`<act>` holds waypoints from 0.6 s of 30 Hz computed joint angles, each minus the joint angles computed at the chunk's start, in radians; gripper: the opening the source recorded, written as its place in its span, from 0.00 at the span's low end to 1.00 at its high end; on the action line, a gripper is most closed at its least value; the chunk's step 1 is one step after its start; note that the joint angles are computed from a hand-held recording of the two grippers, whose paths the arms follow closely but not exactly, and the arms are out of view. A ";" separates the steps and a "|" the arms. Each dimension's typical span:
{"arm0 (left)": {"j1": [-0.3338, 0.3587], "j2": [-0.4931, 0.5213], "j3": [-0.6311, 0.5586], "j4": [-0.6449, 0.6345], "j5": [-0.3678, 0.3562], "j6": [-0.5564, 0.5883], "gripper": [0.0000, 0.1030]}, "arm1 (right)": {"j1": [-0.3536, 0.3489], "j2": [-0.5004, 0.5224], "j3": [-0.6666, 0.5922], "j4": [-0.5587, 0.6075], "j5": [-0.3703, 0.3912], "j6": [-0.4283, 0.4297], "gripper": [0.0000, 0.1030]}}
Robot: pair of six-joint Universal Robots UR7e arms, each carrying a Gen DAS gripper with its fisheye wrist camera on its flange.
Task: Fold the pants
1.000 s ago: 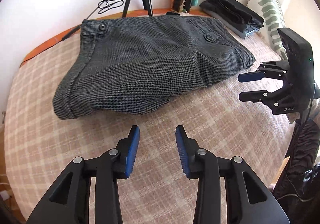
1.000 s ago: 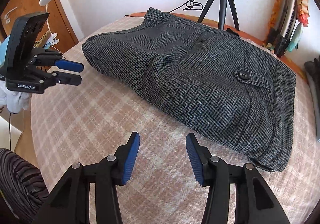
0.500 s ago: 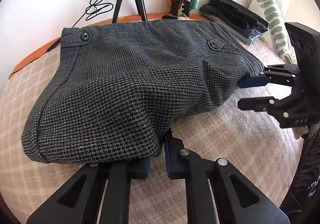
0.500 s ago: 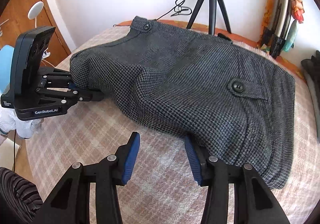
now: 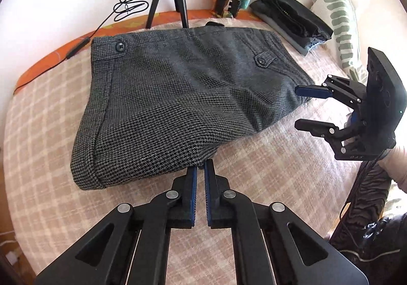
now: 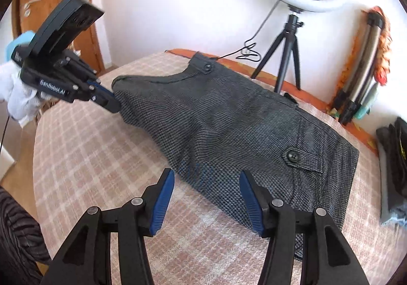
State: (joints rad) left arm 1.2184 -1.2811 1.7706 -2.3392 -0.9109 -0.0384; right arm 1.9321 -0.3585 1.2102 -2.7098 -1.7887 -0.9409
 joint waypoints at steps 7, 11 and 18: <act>-0.043 -0.130 0.086 0.038 0.052 -0.019 0.05 | 0.010 0.069 -0.023 -0.111 -0.136 -0.221 0.58; -0.044 -0.114 0.084 -0.082 0.084 0.030 0.05 | 0.002 0.095 -0.084 -0.057 -0.164 -0.211 0.56; 0.047 0.092 -0.099 -0.084 0.008 0.125 0.06 | -0.008 0.079 -0.103 -0.017 -0.157 -0.167 0.58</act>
